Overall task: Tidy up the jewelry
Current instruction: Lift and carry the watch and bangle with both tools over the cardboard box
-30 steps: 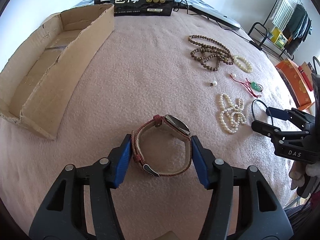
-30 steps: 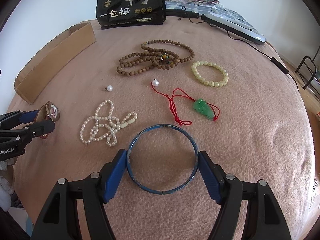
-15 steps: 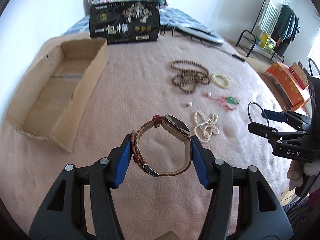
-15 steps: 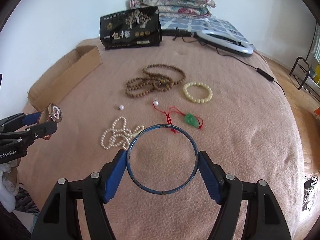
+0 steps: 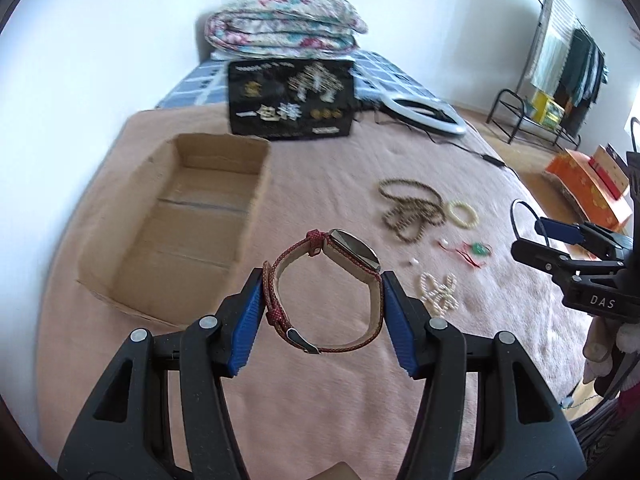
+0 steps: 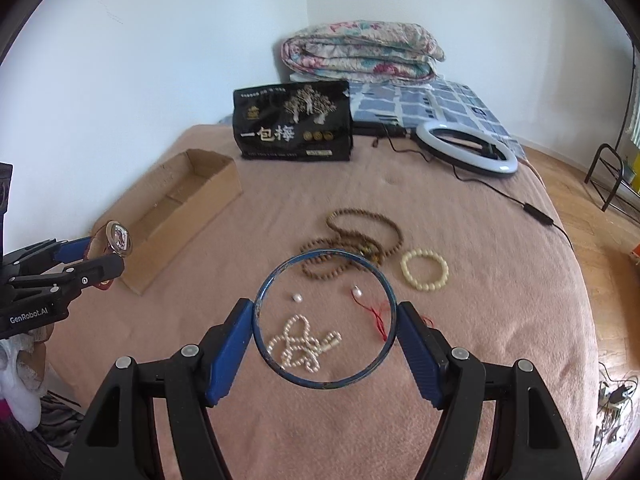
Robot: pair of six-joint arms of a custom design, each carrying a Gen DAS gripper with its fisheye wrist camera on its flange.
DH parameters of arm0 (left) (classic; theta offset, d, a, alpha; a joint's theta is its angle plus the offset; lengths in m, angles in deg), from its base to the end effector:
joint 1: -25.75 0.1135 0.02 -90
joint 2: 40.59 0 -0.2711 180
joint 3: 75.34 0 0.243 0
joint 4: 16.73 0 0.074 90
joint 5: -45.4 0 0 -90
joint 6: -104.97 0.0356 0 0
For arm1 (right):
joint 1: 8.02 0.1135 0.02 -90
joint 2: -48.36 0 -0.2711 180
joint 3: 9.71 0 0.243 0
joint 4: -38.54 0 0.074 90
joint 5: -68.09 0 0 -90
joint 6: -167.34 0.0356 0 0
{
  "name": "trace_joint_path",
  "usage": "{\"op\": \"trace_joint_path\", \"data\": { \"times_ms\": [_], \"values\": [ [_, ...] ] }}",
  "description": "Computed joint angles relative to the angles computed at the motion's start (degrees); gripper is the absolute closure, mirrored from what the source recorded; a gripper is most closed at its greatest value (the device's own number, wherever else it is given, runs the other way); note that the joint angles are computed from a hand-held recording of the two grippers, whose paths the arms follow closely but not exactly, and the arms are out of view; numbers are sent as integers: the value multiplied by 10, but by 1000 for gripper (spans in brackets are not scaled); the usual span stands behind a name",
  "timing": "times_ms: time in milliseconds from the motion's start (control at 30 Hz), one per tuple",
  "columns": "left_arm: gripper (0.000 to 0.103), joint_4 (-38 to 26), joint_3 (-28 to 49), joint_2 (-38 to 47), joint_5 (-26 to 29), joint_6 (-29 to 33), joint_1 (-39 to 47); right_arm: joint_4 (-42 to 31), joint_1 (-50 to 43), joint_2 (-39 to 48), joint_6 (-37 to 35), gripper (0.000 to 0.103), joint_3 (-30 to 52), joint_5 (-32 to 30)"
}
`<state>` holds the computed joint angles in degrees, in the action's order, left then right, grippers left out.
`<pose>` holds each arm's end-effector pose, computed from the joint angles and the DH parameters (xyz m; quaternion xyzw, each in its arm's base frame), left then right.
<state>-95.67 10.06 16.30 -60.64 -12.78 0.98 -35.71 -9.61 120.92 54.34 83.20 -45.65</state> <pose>0.1443 -0.0557 0.3732 -0.0714 0.9302 -0.0306 0.3587 0.2297 0.0080 0.3705 -0.2355 0.9024 0.1265 0.3379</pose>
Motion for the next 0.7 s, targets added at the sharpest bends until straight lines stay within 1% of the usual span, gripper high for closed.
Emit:
{"op": "trace_joint_path", "data": {
  "times_ms": [133, 200, 300, 467, 700],
  "values": [
    [45, -11, 18, -10, 29, 57, 88, 16, 58, 8, 38, 29, 20, 23],
    [45, -13, 25, -12, 58, 87, 145, 25, 88, 17, 61, 29, 33, 34],
    [45, -10, 27, -13, 118, 129, 245, 36, 124, 31, 85, 29, 46, 45],
    [45, -8, 15, -7, 192, 186, 385, 61, 181, 64, 128, 29, 69, 67],
    [45, -7, -6, 3, 243, 253, 508, 95, 254, 129, 179, 29, 110, 96]
  ]
}}
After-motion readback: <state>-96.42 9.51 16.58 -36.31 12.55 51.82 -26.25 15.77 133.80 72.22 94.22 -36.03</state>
